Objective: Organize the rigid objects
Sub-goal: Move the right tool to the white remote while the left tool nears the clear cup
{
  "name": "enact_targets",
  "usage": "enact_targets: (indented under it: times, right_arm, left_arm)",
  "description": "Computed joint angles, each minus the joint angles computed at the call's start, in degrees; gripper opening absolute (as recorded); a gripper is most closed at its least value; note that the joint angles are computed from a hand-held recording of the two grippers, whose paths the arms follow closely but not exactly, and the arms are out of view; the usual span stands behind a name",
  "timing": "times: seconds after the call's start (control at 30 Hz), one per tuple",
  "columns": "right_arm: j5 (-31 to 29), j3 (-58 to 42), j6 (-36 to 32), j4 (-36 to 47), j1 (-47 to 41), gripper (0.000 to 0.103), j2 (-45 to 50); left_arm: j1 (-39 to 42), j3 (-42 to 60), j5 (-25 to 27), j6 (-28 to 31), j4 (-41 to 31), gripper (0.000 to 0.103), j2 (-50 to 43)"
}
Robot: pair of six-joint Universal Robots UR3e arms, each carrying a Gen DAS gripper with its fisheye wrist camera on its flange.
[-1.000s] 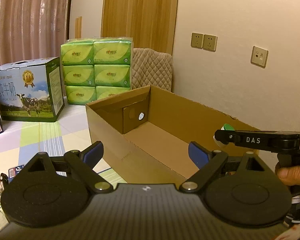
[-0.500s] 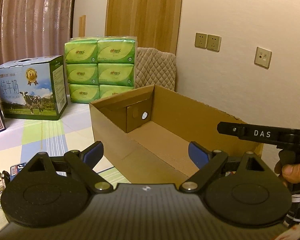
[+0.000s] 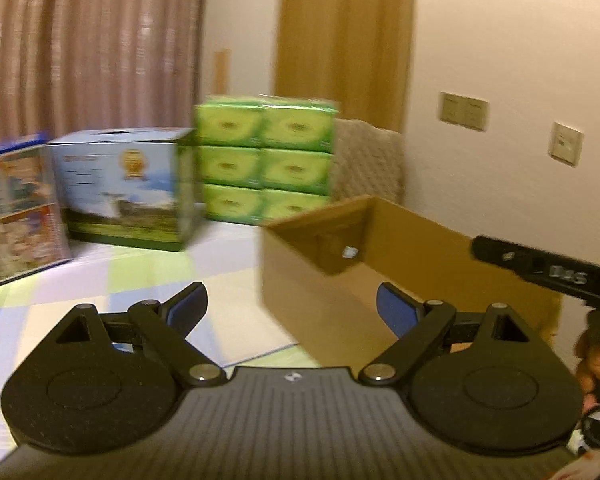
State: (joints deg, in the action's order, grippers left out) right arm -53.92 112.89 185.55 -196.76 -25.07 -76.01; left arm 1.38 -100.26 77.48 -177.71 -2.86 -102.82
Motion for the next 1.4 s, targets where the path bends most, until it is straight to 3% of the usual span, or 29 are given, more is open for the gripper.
enact_targets:
  times: [0.13,0.23,0.43,0.7,0.87,1.0,1.23,1.4]
  right_arm:
    - [4.02,1.99,-0.72,-8.25,2.23,0.066,0.00]
    - [6.74,2.63,-2.46,-9.81,4.62,0.066,-0.22]
    - [8.23,2.50,-6.75,-9.51,11.36,0.066,0.20]
    - [7.51,-1.71,-16.34,7.47,20.62,0.066,0.78]
    - [2.84,-8.09,-24.31,20.08,26.38,0.066,4.24]
    - [0.96,-13.50,-26.58,28.20,29.03,0.066,8.29]
    - [-2.41,-24.59,-29.92,35.28,33.32,0.066,17.61]
    - [-5.02,-35.08,-32.29,43.28,35.75,0.051,24.95]
  left_arm:
    - [6.57,-9.57,2.76,1.00,1.69,0.089,7.66]
    - [12.01,-16.33,5.94,1.73,1.65,0.089,12.67]
    - [23.10,-24.51,3.49,2.69,-3.35,0.089,22.56]
    - [32.57,-30.76,-2.43,9.05,-8.66,0.089,30.62]
    - [35.01,-29.28,-4.13,10.02,-8.01,0.089,26.33]
    - [33.23,-27.22,-1.81,11.88,-6.34,0.089,21.73]
    - [33.75,-23.58,-2.53,12.20,-11.85,0.089,17.68]
    - [32.99,-20.23,-1.59,13.00,-12.50,0.089,13.42]
